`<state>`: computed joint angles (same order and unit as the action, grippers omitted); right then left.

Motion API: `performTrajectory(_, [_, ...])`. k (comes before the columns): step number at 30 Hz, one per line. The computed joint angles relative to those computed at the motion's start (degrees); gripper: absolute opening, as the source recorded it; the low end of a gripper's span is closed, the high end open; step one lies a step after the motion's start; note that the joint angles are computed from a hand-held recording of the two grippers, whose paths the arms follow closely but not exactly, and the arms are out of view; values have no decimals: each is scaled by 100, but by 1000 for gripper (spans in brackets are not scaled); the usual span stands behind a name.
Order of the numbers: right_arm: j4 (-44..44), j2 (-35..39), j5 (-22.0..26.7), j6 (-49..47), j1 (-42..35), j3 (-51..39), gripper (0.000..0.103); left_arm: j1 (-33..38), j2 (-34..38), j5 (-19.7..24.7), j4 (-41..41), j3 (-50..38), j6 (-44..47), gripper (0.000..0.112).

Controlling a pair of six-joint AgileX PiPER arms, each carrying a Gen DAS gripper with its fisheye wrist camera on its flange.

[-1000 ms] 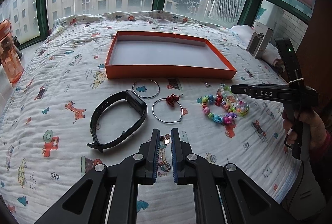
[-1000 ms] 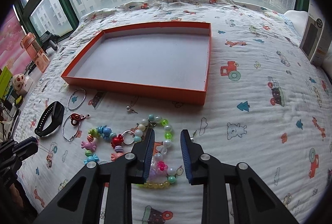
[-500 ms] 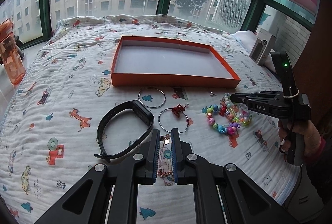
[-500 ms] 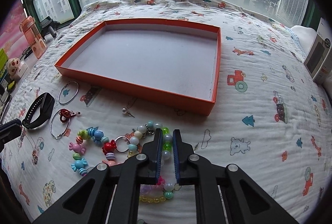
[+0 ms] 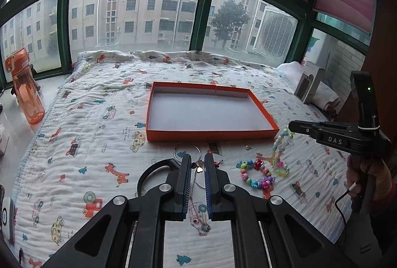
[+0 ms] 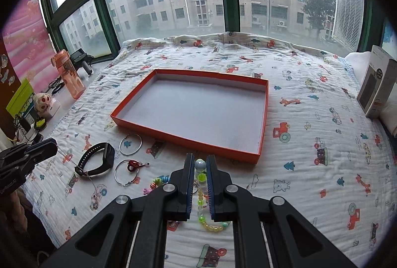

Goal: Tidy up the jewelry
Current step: 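Carry the pendant into the orange tray and open the left gripper while the right gripper drops the bracelet there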

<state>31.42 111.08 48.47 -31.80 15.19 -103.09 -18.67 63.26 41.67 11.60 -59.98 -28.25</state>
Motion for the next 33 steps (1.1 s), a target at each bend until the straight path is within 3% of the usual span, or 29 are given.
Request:
performTrajectory(8, [178, -351, 77, -78, -90, -71, 12, -122, -58, 460, 116, -754, 57, 11])
performTrajectory(18, [136, -277, 220, 20, -96, -595, 12, 89, 495, 813, -37, -1962, 503, 11])
performTrajectory(26, [-35, 258, 497, 340, -98, -1625, 12, 719, 1424, 1008, -733, -3292, 1361, 11])
performTrajectory(33, [-346, 1233, 1061, 875, -57, -3306, 12, 1148, 2563, 1351, -1132, -4830, 2020, 11])
